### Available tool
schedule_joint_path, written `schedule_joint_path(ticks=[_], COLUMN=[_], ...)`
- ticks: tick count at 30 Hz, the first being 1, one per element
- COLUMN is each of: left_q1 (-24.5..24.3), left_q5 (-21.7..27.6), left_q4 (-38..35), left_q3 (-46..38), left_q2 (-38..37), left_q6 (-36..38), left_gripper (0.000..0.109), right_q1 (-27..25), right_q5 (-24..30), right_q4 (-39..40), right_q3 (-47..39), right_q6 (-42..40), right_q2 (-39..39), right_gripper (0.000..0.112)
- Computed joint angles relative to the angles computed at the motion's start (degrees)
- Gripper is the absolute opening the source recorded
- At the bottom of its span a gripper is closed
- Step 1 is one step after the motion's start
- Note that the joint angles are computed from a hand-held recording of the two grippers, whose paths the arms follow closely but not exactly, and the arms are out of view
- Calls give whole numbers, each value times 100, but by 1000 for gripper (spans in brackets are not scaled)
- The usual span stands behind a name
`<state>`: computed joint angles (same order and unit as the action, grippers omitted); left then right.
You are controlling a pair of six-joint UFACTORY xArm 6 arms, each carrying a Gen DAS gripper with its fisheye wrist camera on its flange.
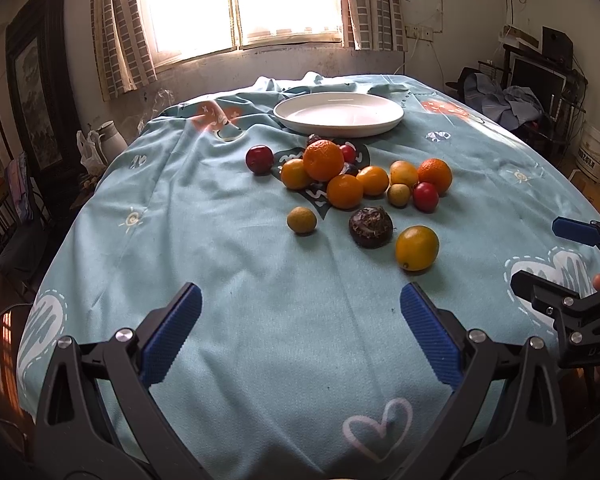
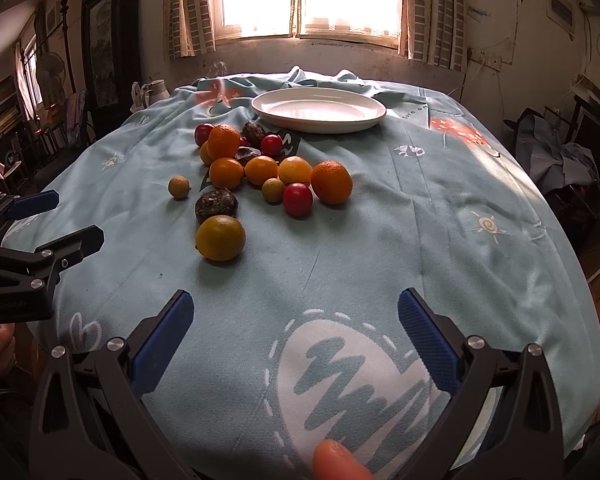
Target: Organize fruits
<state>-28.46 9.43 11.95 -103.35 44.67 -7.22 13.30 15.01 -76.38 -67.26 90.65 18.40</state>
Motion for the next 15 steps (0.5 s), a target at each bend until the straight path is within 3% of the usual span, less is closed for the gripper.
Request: schedule_joint_path(ticks=[15], left_q1=[9], left_q5=[-31], left_q4=[-31], left_q3=[109], left_q2=[-3], left_q6=[32], left_gripper=[101], right_q1=[-31], right_q5=[-258], right_q4=[65], right_q3=[-24], right_q6=[-139], right_q2=[73], right_gripper=[102])
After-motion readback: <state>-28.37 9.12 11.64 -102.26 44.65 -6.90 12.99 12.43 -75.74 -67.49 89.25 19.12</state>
